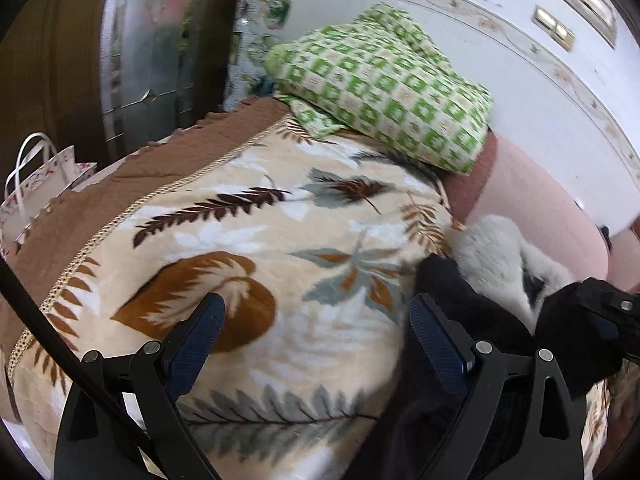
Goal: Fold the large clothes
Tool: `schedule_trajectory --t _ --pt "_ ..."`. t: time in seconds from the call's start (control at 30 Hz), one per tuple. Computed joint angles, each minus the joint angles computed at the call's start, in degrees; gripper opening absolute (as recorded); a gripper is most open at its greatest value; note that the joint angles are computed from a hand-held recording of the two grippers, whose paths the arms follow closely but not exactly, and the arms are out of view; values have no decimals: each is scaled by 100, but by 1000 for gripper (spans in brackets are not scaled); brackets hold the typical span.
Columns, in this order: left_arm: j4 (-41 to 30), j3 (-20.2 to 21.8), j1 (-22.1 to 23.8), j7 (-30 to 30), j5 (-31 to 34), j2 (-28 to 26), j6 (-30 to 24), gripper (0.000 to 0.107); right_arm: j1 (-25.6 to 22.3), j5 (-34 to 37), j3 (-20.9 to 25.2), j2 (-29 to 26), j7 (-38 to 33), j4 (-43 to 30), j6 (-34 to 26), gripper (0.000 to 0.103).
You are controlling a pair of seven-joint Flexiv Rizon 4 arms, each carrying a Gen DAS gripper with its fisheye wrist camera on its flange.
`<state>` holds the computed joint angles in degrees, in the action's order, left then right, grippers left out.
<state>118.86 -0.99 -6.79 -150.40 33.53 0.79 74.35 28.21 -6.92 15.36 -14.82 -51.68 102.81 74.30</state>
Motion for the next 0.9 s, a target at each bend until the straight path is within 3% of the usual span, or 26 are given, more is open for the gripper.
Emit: schedule_trajectory --t 0.1,0.23,0.33,0.4,0.43,0.53,0.57,0.77,0.9 --pt "194 83 55 327 -509 -26 260 93 99 74 265 -80 -465 -273 -31 83" --pt "261 79 51 564 -762 -76 381 93 409 -557 -25 265 -299 47 170 83" --pt "245 54 5 596 -723 -100 452 93 708 -2435 -897 712 1356 821 470 83" --pt "312 37 -41 845 -970 -158 623 93 728 -3623 -1253 891 2552 1108 -61 83" --pt "310 29 -71 908 -1025 -184 634 93 648 -3753 -1208 857 2724 1099 -328 81" --pt "191 30 -192 847 -863 -250 510 93 490 -3649 -1028 675 2818 1085 -1360 39" --pt "112 34 -238 740 -690 -265 412 93 423 -3584 -967 574 2822 1078 -1516 34" --pt "-104 51 -381 404 -177 -276 70 93 -14 -2834 -642 -224 2521 810 -1156 32" --pt "-186 26 -421 526 -244 -360 -19 93 237 -2730 -685 -599 2110 333 -1889 32"
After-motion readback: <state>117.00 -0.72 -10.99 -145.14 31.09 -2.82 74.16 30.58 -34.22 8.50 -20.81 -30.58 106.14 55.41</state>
